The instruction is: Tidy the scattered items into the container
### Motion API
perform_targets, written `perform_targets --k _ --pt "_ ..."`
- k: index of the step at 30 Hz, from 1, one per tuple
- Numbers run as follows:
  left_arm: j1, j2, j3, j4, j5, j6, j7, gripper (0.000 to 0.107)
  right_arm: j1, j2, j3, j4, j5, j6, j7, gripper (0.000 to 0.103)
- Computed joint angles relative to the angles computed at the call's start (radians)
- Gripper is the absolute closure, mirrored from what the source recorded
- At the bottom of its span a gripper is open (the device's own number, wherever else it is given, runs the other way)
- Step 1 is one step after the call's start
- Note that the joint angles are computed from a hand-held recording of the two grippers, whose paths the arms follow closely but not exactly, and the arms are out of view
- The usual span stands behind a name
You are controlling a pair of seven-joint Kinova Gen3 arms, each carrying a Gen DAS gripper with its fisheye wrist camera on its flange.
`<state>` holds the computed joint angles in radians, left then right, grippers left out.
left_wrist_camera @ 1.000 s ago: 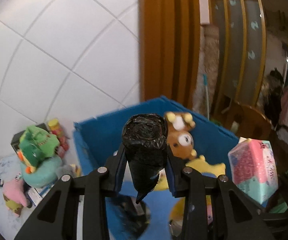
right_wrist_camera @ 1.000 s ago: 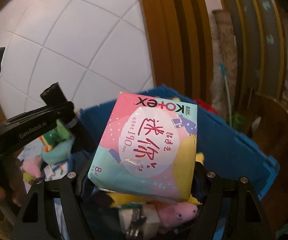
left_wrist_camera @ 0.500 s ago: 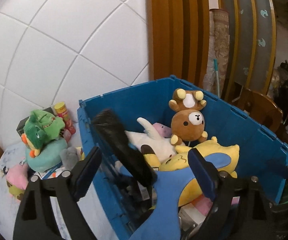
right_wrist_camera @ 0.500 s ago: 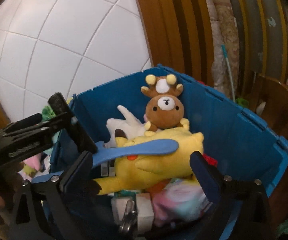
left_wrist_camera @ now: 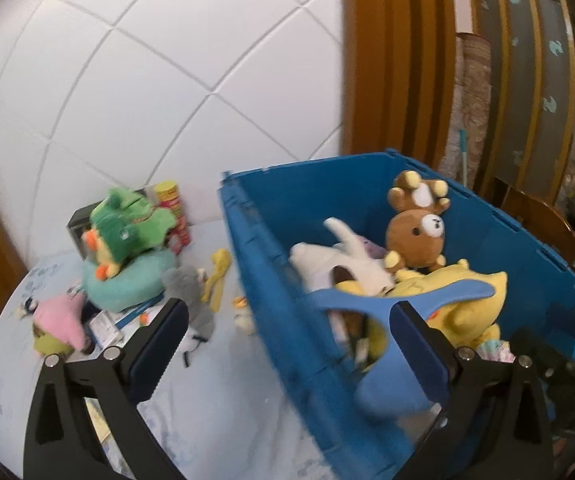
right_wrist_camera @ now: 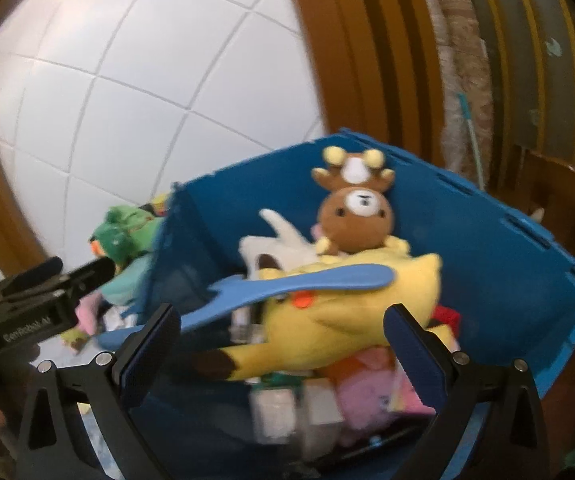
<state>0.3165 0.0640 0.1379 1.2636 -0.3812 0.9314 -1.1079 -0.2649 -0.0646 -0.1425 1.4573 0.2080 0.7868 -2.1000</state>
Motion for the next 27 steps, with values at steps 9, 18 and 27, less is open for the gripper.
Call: perform_targets --k 9,18,27 --pt "-0.16 -0.239 -0.093 0.285 0.149 -0.11 -0.193 0.005 -0.095 0.01 -0.252 -0.012 0.35 0.084 -0.327 0.0" --pt "-0.23 -0.449 -0.341 0.477 0.351 -0.098 -0.542 0.005 -0.512 0.116 -0.294 -0.069 0.716 0.398 -0.693 0.0" --pt "-0.297 -0.577 -0.483 0.535 0.439 -0.022 -0.786 0.005 -0.787 0.211 -0.316 -0.113 0.904 0.633 -0.923 0.0"
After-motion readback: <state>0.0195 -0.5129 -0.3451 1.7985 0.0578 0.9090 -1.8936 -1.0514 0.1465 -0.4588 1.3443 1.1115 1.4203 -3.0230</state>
